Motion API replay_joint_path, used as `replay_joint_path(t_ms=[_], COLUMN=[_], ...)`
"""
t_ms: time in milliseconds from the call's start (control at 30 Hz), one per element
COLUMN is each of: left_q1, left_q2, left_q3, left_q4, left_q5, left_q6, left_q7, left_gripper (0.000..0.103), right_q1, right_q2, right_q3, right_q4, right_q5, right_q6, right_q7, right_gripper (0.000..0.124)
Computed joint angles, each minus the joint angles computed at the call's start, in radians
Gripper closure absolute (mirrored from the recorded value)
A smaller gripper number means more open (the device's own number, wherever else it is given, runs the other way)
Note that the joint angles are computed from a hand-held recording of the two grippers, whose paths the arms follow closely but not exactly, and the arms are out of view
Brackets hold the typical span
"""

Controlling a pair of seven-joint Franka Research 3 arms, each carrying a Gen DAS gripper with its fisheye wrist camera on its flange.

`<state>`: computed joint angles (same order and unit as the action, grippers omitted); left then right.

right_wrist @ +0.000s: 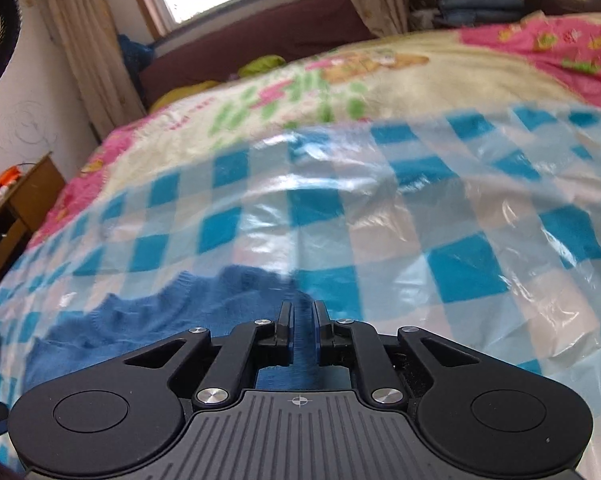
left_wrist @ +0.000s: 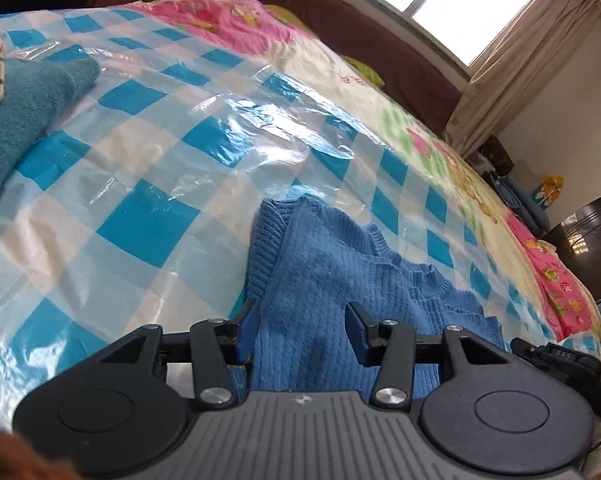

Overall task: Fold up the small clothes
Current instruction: 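Open both grippers and release the folded hem onto the sweater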

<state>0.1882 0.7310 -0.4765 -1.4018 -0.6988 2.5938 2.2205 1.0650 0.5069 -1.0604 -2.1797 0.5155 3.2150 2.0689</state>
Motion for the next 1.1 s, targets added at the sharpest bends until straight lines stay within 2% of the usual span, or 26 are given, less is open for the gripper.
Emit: replay_joint_path(t_ms=[67,133,233,267,300,333,433,467,533,567,633,667,700,733,767,800,900,1033,1100], left_q1=[0.004,-0.027,-0.094,-0.103,-0.099,-0.084,-0.027,-0.006,0.043,0.058,0.087,0.097,0.105,0.115,0.123,0.130,0.153,0.225,0.251], left_q2=[-0.016,-0.025,-0.018,-0.013,-0.009,-0.005,-0.013,-0.020,-0.034,-0.040,-0.045,-0.046,-0.046,-0.042,-0.035,-0.030,-0.012,0.016,0.028], left_q3=[-0.007,0.021,0.099,0.114,0.114,0.102,0.038,0.010,-0.055,-0.078,-0.124,-0.140,-0.155,-0.170,-0.182,-0.193,-0.225,-0.317,-0.354], left_q4=[-0.033,-0.056,-0.058,-0.056,-0.056,-0.052,-0.075,-0.093,-0.131,-0.147,-0.177,-0.192,-0.206,-0.213,-0.216,-0.220,-0.220,-0.233,-0.244], left_q5=[0.000,0.037,0.137,0.163,0.173,0.174,0.166,0.162,0.139,0.127,0.096,0.084,0.077,0.072,0.067,0.061,0.043,0.014,0.027], left_q6=[0.010,0.049,0.124,0.148,0.166,0.165,0.188,0.204,0.226,0.235,0.252,0.264,0.275,0.278,0.280,0.285,0.319,0.384,0.409], left_q7=[0.029,0.020,-0.093,-0.126,-0.150,-0.167,-0.173,-0.155,-0.107,-0.093,-0.062,-0.046,-0.028,-0.009,0.006,0.020,0.049,0.092,0.104], left_gripper=[0.053,0.053,0.053,0.053,0.053,0.053,0.054,0.054,0.054,0.054,0.053,0.053,0.053,0.053,0.053,0.053,0.053,0.053,0.053], right_q1=[-0.006,-0.062,-0.185,-0.197,-0.225,-0.280,-0.374,-0.381,-0.340,-0.322,-0.338,-0.348,-0.378,-0.389,-0.395,-0.413,-0.426,-0.372,-0.329], right_q2=[-0.032,-0.066,-0.083,-0.069,-0.064,-0.067,-0.046,-0.026,0.031,0.061,0.102,0.116,0.116,0.116,0.117,0.110,0.096,0.095,0.115], right_q3=[0.028,0.108,0.254,0.267,0.299,0.362,0.477,0.483,0.427,0.400,0.395,0.398,0.429,0.440,0.445,0.464,0.476,0.401,0.344], right_q4=[0.004,0.026,0.088,0.115,0.137,0.162,0.235,0.268,0.322,0.348,0.397,0.419,0.428,0.430,0.436,0.437,0.432,0.406,0.399], right_q5=[-0.016,-0.037,-0.086,-0.102,-0.116,-0.126,-0.151,-0.165,-0.209,-0.230,-0.256,-0.266,-0.266,-0.277,-0.295,-0.304,-0.338,-0.389,-0.407], right_q6=[0.009,0.012,-0.030,-0.057,-0.066,-0.068,-0.091,-0.111,-0.156,-0.181,-0.243,-0.279,-0.287,-0.288,-0.294,-0.297,-0.265,-0.148,-0.122], right_q7=[-0.027,-0.061,-0.085,-0.077,-0.078,-0.093,-0.096,-0.083,-0.021,0.012,0.051,0.071,0.067,0.071,0.073,0.068,0.097,0.213,0.284], right_gripper=[0.112,0.111,0.110,0.110,0.110,0.110,0.108,0.101,0.090,0.088,0.089,0.089,0.089,0.094,0.108,0.113,0.118,0.119,0.119])
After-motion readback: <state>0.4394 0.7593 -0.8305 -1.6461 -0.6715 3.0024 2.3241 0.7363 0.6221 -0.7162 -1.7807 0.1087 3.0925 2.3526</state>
